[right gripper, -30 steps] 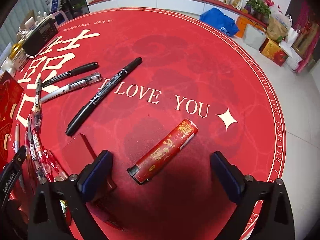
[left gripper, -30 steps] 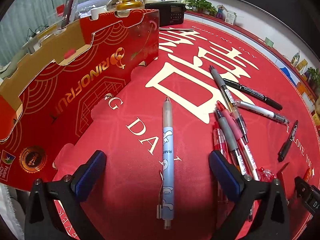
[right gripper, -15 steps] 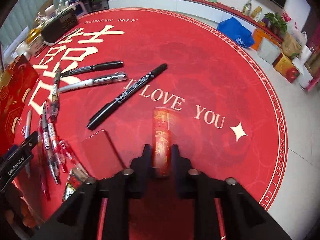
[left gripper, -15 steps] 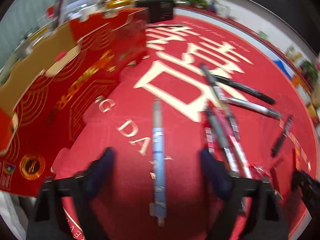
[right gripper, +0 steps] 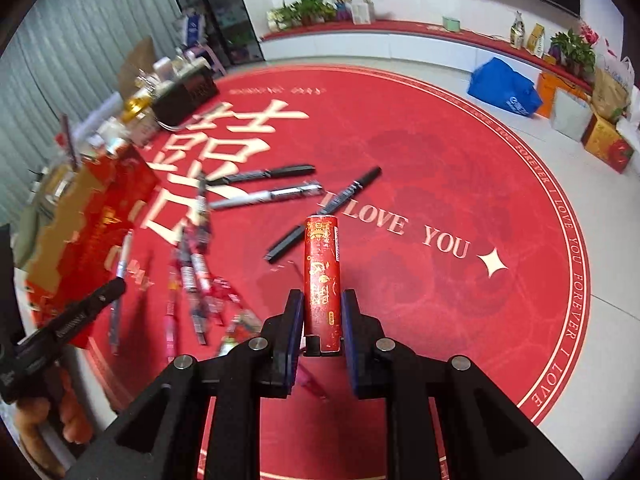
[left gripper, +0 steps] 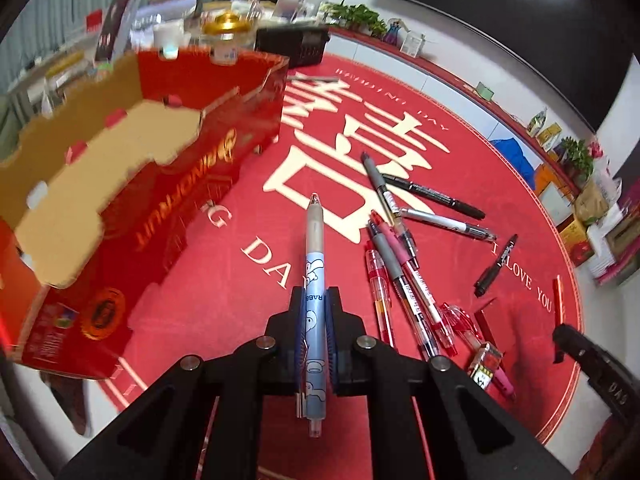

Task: Organize rigid objects
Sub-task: 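Carry the blue-white pen and red tube into the cardboard box and release both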

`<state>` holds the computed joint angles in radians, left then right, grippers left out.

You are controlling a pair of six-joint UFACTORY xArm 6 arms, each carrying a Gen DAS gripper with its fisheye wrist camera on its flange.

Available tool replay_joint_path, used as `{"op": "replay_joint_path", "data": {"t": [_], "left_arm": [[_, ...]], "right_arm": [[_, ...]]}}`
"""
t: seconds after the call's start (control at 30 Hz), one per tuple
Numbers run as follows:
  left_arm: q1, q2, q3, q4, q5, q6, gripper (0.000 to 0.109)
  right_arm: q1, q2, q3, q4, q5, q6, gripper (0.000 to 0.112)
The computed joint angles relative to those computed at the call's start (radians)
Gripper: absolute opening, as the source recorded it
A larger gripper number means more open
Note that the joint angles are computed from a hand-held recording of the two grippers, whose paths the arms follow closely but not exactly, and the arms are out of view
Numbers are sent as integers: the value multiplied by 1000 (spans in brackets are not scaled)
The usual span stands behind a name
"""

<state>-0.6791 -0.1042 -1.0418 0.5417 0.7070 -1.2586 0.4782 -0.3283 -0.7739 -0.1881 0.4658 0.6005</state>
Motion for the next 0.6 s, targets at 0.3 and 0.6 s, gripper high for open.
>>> {"op": "replay_joint_path", "data": {"t": [0.3,0.6], "left_arm": [[-82,10,-85,117,83,5,10],[-87,-28,-89,168,104,-18,10]], "right_arm": [[14,-36,9,-4,-11,17,20],[31,-29,-26,-13,-16,20,20]]}}
